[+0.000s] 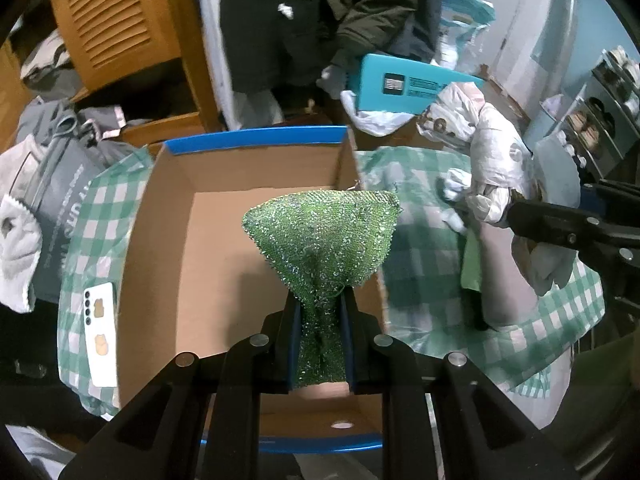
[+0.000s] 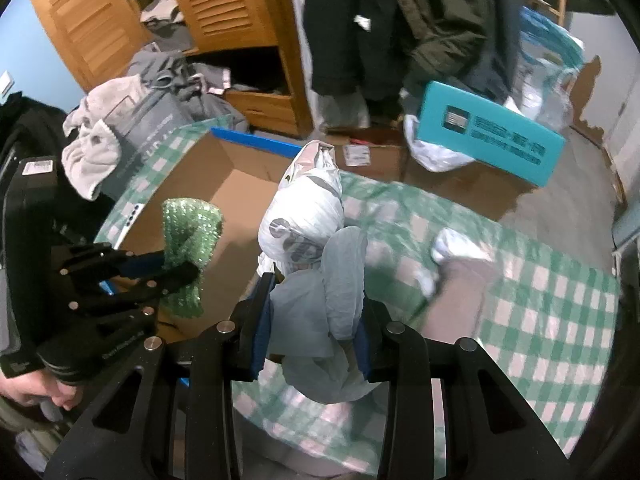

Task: Organize soft objects
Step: 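Lift the scrubber and bags with both tools and carry them over the cardboard box, then open both tools to drop the scrubber and bags into the box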

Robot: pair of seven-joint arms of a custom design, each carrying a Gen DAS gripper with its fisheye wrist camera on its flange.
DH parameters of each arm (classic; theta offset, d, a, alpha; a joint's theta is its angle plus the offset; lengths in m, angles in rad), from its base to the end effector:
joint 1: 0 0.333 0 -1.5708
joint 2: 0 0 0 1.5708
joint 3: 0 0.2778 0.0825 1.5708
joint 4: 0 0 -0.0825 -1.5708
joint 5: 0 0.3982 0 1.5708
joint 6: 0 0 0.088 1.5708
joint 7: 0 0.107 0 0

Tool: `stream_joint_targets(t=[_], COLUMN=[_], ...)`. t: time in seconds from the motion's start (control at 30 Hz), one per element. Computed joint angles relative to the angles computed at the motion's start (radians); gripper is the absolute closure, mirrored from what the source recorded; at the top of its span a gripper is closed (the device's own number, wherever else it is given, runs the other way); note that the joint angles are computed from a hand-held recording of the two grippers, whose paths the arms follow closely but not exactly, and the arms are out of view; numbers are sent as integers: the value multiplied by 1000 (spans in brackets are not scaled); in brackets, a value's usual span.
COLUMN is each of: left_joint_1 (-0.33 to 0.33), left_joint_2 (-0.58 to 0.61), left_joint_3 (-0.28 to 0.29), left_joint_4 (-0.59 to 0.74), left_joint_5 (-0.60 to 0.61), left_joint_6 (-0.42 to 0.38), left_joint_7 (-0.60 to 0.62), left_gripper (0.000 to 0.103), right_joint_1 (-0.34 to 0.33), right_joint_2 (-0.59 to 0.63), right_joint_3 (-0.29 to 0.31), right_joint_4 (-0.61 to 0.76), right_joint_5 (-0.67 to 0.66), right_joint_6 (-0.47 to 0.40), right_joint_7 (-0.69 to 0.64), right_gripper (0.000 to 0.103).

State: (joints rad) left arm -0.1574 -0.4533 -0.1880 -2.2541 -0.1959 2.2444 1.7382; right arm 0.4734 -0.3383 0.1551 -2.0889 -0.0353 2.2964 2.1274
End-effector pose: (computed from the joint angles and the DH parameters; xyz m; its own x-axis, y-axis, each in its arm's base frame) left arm 0.4529 -0.1779 0.5455 -0.4189 -0.9073 0.0368 -0.8254 0.3635 -0.4320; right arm 0.4194 0.3142 0.5844 0.1428 -0.9697 -0.1984 -0.8759 -0.0305 -0.4814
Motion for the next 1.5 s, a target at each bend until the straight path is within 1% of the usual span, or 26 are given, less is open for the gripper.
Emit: stream_joint_targets(t=[0.2, 0.53, 0.7, 0.83, 0.87, 1.03, 1.07, 1.1, 1.13, 1.17, 1.23, 1.3, 1.37, 1.5], left_joint_1=[30, 87, 101, 107, 109, 117, 117, 118, 118, 117, 117, 116, 114, 104], left_joint_2=[2, 31, 40, 43, 45, 52, 50, 48, 49, 47, 48, 49, 49, 45], left_joint_3=[22, 37, 47, 49, 48, 44, 44, 40, 40, 40, 39, 37, 38, 34], left_joint_4=[-9, -26, -26, -23, -20, -14, -16, -17, -17, -18, -16, -13, -12, -11], left_joint_5=[4, 40, 36, 35, 36, 48, 50, 57, 60, 59, 63, 65, 66, 64], left_joint_6=[6, 14, 0, -3, -6, -2, 3, 4, 5, 6, 3, 0, 0, -4], left_joint_7=[-4, -26, -32, -35, -38, -59, -59, -64, -67, -70, -75, -81, -81, -75], left_gripper=[85, 86, 85, 85, 81, 68, 65, 62, 57, 55, 55, 53, 51, 50], right_joint_1=[13, 35, 46, 50, 51, 50, 50, 50, 51, 51, 51, 49, 46, 41], right_joint_2=[121, 303, 379, 418, 426, 440, 439, 439, 437, 433, 421, 411, 395, 370], right_joint_3=[14, 33, 39, 40, 40, 39, 38, 37, 37, 36, 34, 33, 32, 30], right_joint_4=[119, 304, 376, 406, 412, 420, 418, 417, 415, 412, 399, 390, 373, 348], right_joint_5=[7, 13, 15, 30, 31, 53, 52, 47, 41, 37, 24, 18, 21, 13], right_joint_6=[-7, -37, -52, -59, -63, -66, -67, -66, -67, -65, -54, -48, -39, -38], right_joint_7=[-22, -51, -59, -65, -66, -66, -63, -57, -50, -45, -27, -19, -17, -2], right_gripper=[68, 68, 68, 68, 68, 67, 66, 64, 60, 57, 43, 39, 37, 33])
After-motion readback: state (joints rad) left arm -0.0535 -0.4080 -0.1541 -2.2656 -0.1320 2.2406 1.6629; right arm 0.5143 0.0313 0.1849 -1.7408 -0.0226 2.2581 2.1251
